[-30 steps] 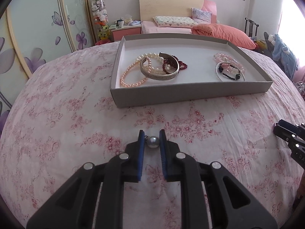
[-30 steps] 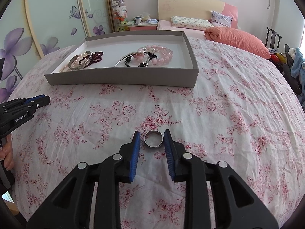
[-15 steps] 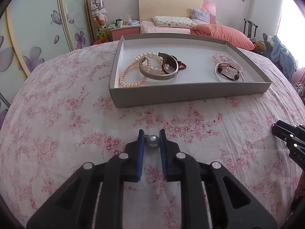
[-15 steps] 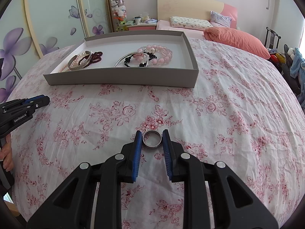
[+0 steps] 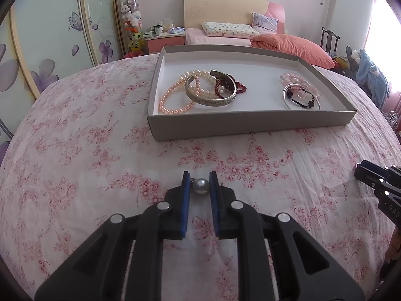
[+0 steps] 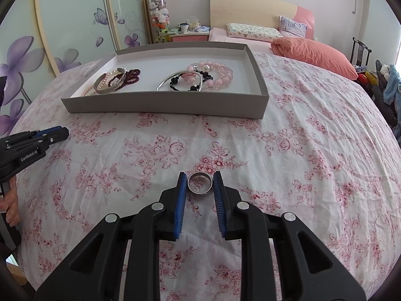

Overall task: Organize jewelry
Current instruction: 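Carry the silver ring in the right tool while the left tool carries the pearl earring to the tray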

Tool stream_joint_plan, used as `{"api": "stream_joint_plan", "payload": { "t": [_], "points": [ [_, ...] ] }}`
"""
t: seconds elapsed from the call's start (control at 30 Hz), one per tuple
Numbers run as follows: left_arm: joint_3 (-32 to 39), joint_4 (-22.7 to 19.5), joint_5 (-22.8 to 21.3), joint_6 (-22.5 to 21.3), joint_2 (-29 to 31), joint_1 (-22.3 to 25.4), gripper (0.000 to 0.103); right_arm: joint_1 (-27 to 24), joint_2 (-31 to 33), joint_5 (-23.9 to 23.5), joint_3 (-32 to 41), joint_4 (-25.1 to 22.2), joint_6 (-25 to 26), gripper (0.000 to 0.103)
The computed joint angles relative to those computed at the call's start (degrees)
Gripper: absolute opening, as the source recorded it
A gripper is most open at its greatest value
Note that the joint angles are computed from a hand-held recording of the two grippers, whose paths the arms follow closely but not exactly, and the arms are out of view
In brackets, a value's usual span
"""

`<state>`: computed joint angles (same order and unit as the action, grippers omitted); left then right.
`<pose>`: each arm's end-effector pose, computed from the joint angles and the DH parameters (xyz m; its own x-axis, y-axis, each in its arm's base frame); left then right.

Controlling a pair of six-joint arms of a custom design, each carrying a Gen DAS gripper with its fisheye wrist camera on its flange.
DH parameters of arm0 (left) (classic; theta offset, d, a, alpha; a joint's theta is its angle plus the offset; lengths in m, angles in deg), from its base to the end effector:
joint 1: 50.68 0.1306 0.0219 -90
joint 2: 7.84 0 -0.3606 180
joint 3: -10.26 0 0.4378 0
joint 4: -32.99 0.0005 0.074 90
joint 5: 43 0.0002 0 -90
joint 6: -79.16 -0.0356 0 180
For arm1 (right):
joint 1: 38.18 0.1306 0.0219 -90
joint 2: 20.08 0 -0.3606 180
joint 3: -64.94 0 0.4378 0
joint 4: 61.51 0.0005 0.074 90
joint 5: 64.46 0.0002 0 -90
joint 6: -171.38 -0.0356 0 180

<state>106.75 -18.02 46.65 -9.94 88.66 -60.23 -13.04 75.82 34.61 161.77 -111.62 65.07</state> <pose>0.5614 -0.0947 0.4035 -0.7690 0.1135 -0.6290 0.1501 0.9887 -0.0051 0.5167 0.2357 0.4137 -0.7491 -0.0452 -0.6609 -0.1207 0.9903 0.0691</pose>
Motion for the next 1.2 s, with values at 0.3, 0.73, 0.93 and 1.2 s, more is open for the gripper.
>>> {"api": "stream_joint_plan", "payload": {
  "t": [0.3, 0.73, 0.93, 1.2],
  "points": [
    [-3.1, 7.6, 0.9, 1.6, -5.1, 0.8, 0.016, 1.3, -3.8, 4.6, -1.8, 13.0, 2.2, 0.023],
    [-3.8, 24.0, -3.9, -0.3, -8.1, -2.8, 0.016, 1.4, -3.8, 6.7, -0.9, 30.1, 7.2, 0.023],
    [-1.6, 25.4, -4.1, -0.5, -5.8, -3.5, 0.016, 0.2, -1.0, 5.1, 1.5, 31.3, 6.8, 0.023],
    [2.7, 25.4, -2.5, 0.1, -0.8, -3.6, 0.016, -0.9, 3.8, 3.1, 5.9, 30.1, 6.1, 0.023]
  ]
}}
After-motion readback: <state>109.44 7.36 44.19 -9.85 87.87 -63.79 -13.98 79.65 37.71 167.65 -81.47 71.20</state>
